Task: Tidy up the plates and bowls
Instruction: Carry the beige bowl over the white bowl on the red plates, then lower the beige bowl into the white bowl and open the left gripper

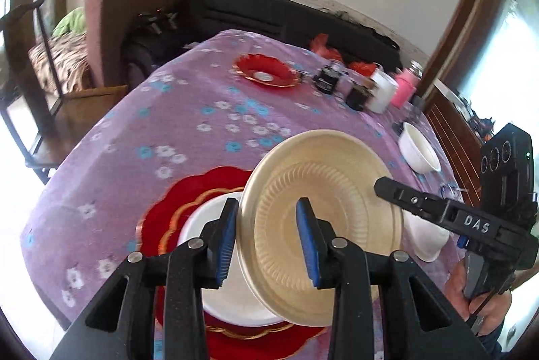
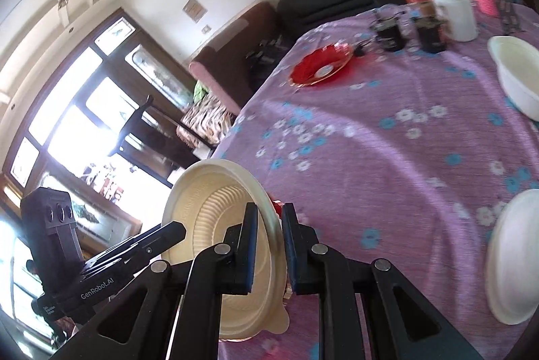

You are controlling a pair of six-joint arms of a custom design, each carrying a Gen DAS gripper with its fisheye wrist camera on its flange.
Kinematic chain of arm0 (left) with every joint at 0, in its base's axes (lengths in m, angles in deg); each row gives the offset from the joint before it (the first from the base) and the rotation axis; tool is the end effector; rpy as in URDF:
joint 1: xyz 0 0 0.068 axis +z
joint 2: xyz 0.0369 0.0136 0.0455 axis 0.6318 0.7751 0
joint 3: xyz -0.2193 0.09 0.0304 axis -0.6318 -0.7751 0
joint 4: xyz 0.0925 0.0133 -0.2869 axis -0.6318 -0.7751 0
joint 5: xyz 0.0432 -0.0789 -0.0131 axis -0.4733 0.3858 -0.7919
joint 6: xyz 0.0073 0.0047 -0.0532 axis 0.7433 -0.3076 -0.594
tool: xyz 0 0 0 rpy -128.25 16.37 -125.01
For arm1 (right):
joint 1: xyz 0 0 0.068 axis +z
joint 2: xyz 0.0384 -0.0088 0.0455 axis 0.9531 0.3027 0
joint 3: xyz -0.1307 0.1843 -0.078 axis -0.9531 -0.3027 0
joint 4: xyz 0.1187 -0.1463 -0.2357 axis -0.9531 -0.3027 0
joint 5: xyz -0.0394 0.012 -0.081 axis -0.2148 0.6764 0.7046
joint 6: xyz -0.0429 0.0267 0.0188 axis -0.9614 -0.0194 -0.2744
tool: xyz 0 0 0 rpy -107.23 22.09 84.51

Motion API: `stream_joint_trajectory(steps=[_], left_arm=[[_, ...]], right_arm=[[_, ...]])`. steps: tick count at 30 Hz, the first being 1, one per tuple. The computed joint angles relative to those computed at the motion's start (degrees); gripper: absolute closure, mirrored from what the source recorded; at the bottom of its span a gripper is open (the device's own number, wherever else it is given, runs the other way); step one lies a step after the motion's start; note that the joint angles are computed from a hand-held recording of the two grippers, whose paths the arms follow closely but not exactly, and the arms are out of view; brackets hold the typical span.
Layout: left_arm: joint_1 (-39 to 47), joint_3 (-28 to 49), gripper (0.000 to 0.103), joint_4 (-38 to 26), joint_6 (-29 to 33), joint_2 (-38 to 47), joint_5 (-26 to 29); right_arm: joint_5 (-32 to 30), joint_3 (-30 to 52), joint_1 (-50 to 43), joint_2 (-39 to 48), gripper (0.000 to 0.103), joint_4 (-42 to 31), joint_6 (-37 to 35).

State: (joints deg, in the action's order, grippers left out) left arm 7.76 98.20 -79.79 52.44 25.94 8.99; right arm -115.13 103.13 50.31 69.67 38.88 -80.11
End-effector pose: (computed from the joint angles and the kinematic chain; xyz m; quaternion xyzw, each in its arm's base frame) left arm 0.1713 -0.1015 0.1353 0.0198 0.9236 -0.1557 0.3497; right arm 0.1893 -0.0482 0.1015 -0.0026 0.8929 0.3188 0.3179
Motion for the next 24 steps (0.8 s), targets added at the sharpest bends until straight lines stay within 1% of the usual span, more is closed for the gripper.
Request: stream_joint_trajectory(steps=[2, 5, 8, 14, 19, 24], left_arm=[[3.0, -1.6, 0.070, -1.5, 0.8, -3.0, 1.2], [6.3, -3.7, 0.070, -3.3, 2.0, -6.6, 2.8], [8.8, -5.1, 0.070, -3.7, 2.7, -7.5, 4.5], [10.7, -6.9, 0.070, -4.3, 3.2, -9.7, 6.4], [13.2, -7.2, 0.070, -2.4, 4.0, -7.7, 8.8], [15.1, -7.4, 0.070, -1.2, 4.3, -6.3, 11.0]], right_arm=[[2.1, -0.7, 4.5, 1.5, 0.086, 4.2, 4.5], [3.6, -0.9, 8.9, 5.5, 0.086, 9.1, 8.2], [4.5, -0.7, 11.4, 9.5, 0.086, 12.2, 9.4], [3.6, 1.7, 11.9, 18.9, 0.086, 15.4, 8.8], [3.4, 1.8, 12.4, 21.6, 0.086, 17.8, 9.5], [3.6, 0.4, 13.0, 19.5, 0.086, 19.5, 10.4]])
